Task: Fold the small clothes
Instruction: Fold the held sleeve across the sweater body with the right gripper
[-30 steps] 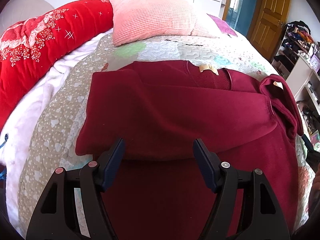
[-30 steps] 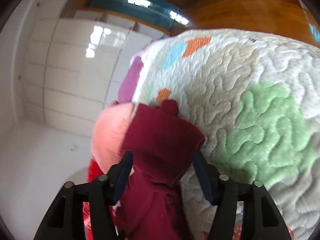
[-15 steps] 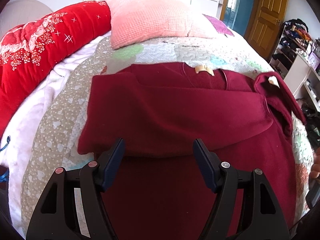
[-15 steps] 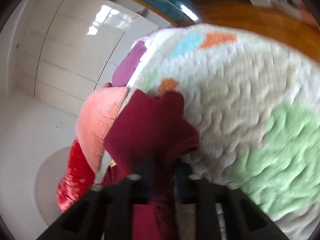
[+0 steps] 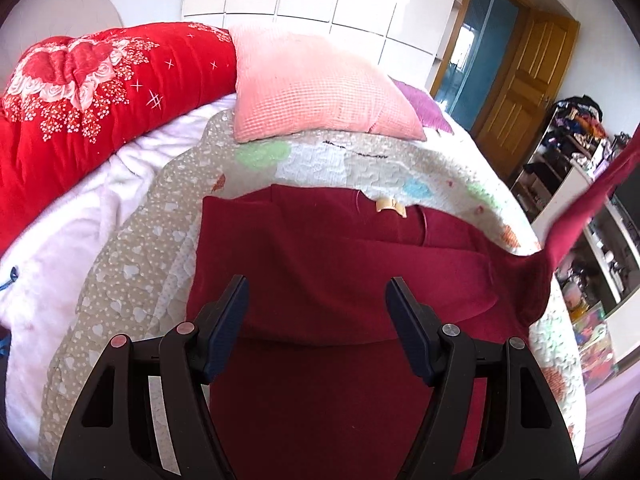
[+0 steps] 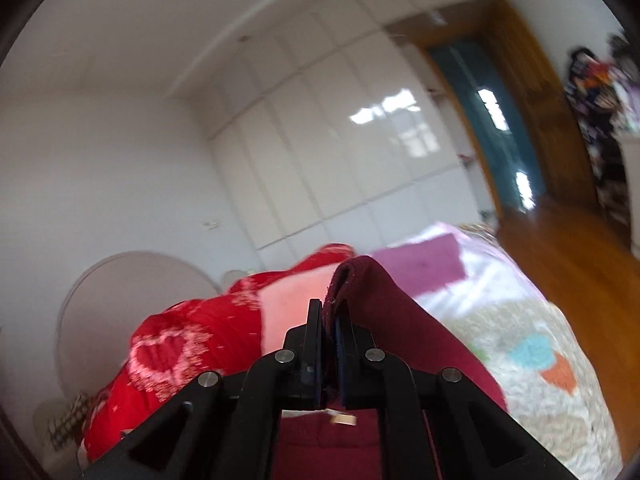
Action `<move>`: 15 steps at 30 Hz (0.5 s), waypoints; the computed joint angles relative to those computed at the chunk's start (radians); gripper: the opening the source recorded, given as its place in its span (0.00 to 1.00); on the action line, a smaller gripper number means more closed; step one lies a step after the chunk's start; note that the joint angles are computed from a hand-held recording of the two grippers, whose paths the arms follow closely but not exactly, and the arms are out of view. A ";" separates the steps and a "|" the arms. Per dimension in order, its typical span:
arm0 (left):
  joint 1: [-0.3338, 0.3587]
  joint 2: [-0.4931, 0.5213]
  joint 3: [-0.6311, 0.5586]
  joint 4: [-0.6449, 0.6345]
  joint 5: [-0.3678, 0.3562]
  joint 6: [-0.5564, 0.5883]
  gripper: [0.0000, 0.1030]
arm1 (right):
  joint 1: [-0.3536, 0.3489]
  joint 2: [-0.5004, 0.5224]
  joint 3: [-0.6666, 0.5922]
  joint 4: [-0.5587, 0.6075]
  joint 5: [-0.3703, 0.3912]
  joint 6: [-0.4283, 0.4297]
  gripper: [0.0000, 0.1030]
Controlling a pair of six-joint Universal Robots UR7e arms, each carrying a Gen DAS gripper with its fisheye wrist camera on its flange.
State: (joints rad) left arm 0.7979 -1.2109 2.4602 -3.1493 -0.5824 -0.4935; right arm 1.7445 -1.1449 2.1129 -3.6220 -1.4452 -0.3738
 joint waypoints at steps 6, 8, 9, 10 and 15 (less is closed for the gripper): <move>-0.004 -0.063 0.029 0.000 0.016 -0.017 0.68 | 0.077 0.050 -0.109 0.315 0.067 -0.100 0.05; -0.002 -0.088 0.043 -0.001 0.030 -0.030 0.68 | 0.091 0.110 -0.170 0.434 0.051 -0.115 0.05; 0.000 -0.097 0.049 -0.003 0.035 -0.035 0.68 | 0.093 0.142 -0.201 0.491 0.042 -0.119 0.05; 0.007 -0.107 0.054 -0.005 0.037 -0.043 0.68 | 0.098 0.192 -0.245 0.558 0.026 -0.120 0.05; 0.047 -0.141 0.064 0.042 0.027 -0.085 0.68 | 0.094 0.428 -0.409 0.748 -0.077 -0.123 0.05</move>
State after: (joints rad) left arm 0.8447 -1.3523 2.5243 -3.1076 -0.5549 -0.5786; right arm 1.8384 -0.7172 1.7040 -2.8740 -1.5218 -0.4968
